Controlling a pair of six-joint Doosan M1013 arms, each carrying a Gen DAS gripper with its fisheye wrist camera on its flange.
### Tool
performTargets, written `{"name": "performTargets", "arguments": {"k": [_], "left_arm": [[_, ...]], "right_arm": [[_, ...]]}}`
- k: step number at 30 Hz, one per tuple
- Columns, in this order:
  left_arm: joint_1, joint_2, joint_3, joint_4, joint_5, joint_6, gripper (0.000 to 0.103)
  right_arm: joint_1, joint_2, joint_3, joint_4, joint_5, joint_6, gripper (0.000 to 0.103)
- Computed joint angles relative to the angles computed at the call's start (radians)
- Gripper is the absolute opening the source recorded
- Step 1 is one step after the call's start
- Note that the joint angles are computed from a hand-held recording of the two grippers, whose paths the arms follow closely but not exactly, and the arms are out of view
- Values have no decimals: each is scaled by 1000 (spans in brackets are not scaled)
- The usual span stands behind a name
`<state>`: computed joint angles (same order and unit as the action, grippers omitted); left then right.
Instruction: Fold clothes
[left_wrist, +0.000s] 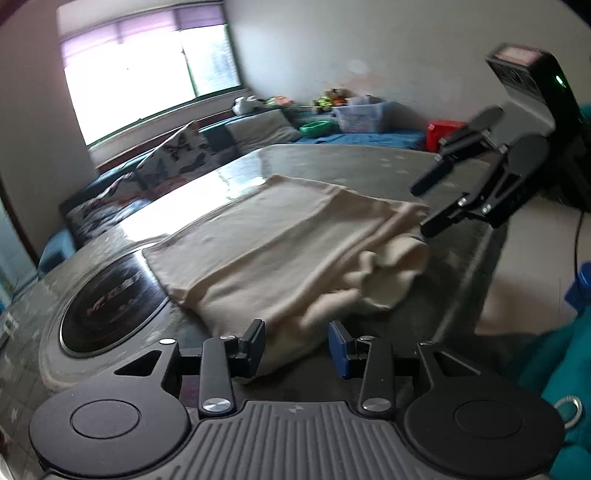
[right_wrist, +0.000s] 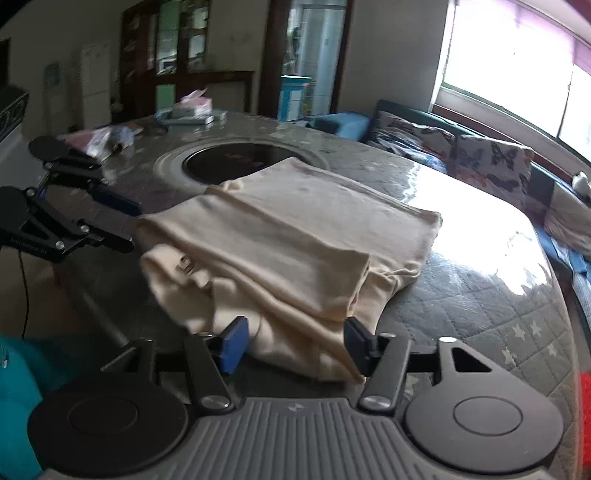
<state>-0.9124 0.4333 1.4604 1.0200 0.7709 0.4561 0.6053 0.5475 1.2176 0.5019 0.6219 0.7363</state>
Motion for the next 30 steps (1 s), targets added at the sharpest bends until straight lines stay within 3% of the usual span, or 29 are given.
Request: {"name": "performTargets", "arguments": {"k": [4,6,11,13,15,24,28,30], "left_arm": [[-6,22,-15,28,-10,17,41],[-7,32,-21,51,-16,24,41],[-5,47,-24,104,-32,15,40],[-2,47,-23,113,-44,-1,31],[3,46,-22,120,-55,-28,14],[48,37,-40,112,-102,-143,8],[67,34,-41,94,-129,-162,8],[75,31,-37,71,-145,-160,8]], "right_arm": [[0,-10,15,9,13,-72,64],[0,-14,22,18,12,-104,73],[4,-22,42,36,0,-187,73],[4,-21,43,51,9,-212,73],[4,-17,42,56,15,-234,73],[11,9,22,107,-9,-332,73],[13,37,-18,127,4,-325,63],[14,55,-49,105,30,-277,49]]}}
